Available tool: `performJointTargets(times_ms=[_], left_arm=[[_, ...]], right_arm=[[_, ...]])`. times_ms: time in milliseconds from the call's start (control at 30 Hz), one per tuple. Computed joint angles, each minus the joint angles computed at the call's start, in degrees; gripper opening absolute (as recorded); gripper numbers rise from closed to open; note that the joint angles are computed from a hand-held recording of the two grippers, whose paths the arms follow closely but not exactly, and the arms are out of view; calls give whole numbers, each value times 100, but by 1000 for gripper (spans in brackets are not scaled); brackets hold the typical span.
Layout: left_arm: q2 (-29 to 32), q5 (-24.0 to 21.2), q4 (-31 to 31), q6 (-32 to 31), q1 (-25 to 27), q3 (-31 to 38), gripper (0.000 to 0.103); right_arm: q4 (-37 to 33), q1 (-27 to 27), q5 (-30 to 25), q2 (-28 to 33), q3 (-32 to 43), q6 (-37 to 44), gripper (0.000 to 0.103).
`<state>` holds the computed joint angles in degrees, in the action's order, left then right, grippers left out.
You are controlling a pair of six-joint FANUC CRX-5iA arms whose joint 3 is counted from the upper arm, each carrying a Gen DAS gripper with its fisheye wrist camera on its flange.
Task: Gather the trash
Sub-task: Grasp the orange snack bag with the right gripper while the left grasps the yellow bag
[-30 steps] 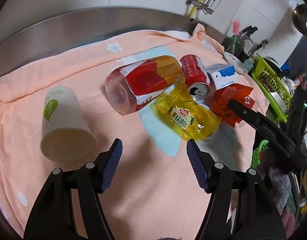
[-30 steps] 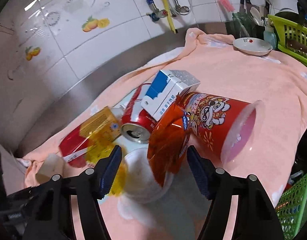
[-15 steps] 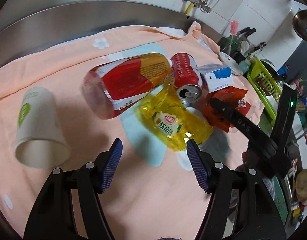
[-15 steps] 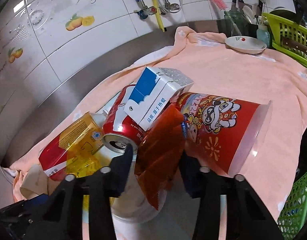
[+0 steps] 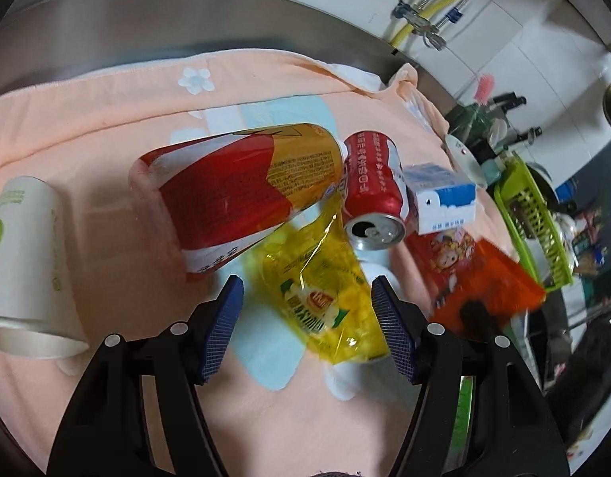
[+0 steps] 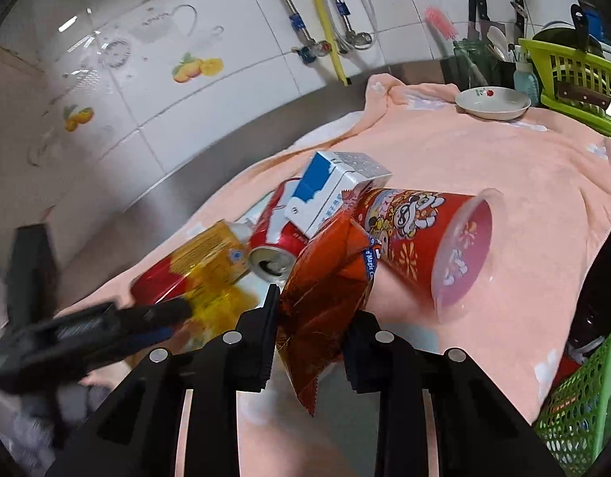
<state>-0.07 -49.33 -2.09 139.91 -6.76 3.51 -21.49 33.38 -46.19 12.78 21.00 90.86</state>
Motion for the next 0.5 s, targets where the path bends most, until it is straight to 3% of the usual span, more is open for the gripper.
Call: performJointTargets(times_ms=[500], left_arm=[[555,-267,10,667,2,478,66]], right_arm=[[-634,-511,50,-1094,-892,733,27]])
